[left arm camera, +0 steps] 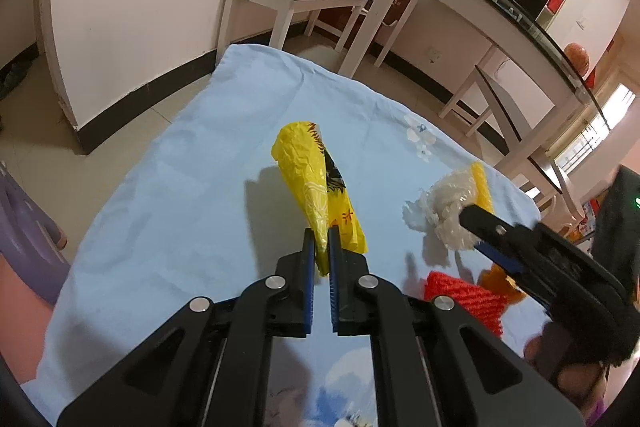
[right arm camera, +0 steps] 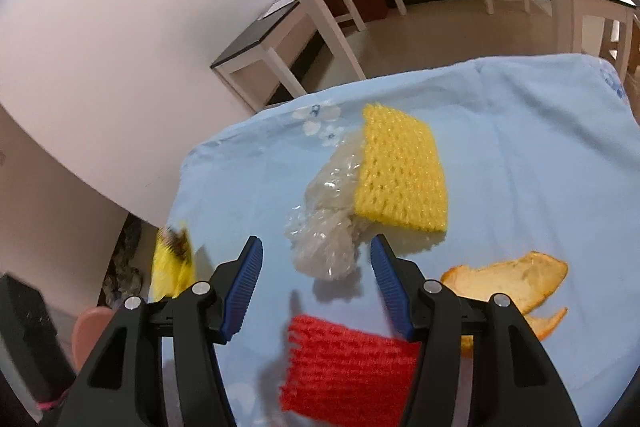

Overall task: Collect trash
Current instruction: 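Grasp the yellow plastic bag with the left gripper while the right grasps the clear plastic bag, then carry the yellow bag and clear bag in both grippers over the pink bucket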

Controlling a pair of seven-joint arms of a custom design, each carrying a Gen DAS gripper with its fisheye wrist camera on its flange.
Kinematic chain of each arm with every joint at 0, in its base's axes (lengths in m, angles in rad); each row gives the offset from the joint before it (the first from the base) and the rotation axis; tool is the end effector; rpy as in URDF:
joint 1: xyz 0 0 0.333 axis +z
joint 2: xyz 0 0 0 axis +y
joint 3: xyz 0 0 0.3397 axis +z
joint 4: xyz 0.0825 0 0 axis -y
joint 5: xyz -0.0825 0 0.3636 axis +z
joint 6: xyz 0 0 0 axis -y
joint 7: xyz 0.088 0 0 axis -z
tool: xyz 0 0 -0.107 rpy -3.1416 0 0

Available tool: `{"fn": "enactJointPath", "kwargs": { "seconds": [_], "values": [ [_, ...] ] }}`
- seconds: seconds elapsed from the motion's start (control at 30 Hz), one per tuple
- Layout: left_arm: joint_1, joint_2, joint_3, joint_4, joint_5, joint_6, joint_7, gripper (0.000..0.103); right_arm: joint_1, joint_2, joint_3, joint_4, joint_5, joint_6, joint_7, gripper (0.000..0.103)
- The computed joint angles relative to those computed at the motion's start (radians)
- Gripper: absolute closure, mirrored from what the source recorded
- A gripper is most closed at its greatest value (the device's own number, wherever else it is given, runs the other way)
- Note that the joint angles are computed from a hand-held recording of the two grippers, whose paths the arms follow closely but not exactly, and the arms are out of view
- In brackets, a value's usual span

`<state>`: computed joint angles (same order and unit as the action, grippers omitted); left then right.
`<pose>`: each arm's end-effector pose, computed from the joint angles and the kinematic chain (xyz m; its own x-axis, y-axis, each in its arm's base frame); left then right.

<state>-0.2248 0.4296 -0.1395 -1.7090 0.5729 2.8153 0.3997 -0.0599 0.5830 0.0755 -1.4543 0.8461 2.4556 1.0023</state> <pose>0.6488 -0.2592 0.4505 0.2269 -0.9165 0.3294 -0.7149 -0.3864 -0.5827 0.7415 -0.0015 0.4201 0.1483 -0.8498 -0.5058 -0.8523 0.1496 -0.5012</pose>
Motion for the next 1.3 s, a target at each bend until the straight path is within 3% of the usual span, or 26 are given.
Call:
{"fn": "enactJointPath", "kwargs": {
  "seconds": [0.07,0.17,0.43,0.8,1.3],
  "values": [
    [0.008,-0.011,-0.005,-0.016,-0.006,0.006,0.008,0.097,0.011,0.016,-0.011,0.019,-0.025,-0.011,0.031,0.079],
    [0.008,-0.038,-0.003,-0.047,-0.001,0.018,0.006,0.097,0.012,0.012,-0.011,0.009,-0.043,-0.016,0.032,0.086],
    [-0.029,-0.088,0.036,-0.078,0.096,0.034,-0.08,0.097,-0.018,-0.134,0.019,-0.164,0.054,-0.032,-0.183,0.087],
    [-0.059,-0.123,0.04,-0.087,0.247,0.03,-0.211,0.097,0.001,-0.345,-0.037,-0.381,0.228,-0.043,-0.508,0.087],
    [-0.089,-0.105,0.005,-0.046,0.272,0.022,-0.17,0.097,0.009,-0.487,-0.123,-0.529,0.294,0.022,-0.612,0.087]
  ]
}}
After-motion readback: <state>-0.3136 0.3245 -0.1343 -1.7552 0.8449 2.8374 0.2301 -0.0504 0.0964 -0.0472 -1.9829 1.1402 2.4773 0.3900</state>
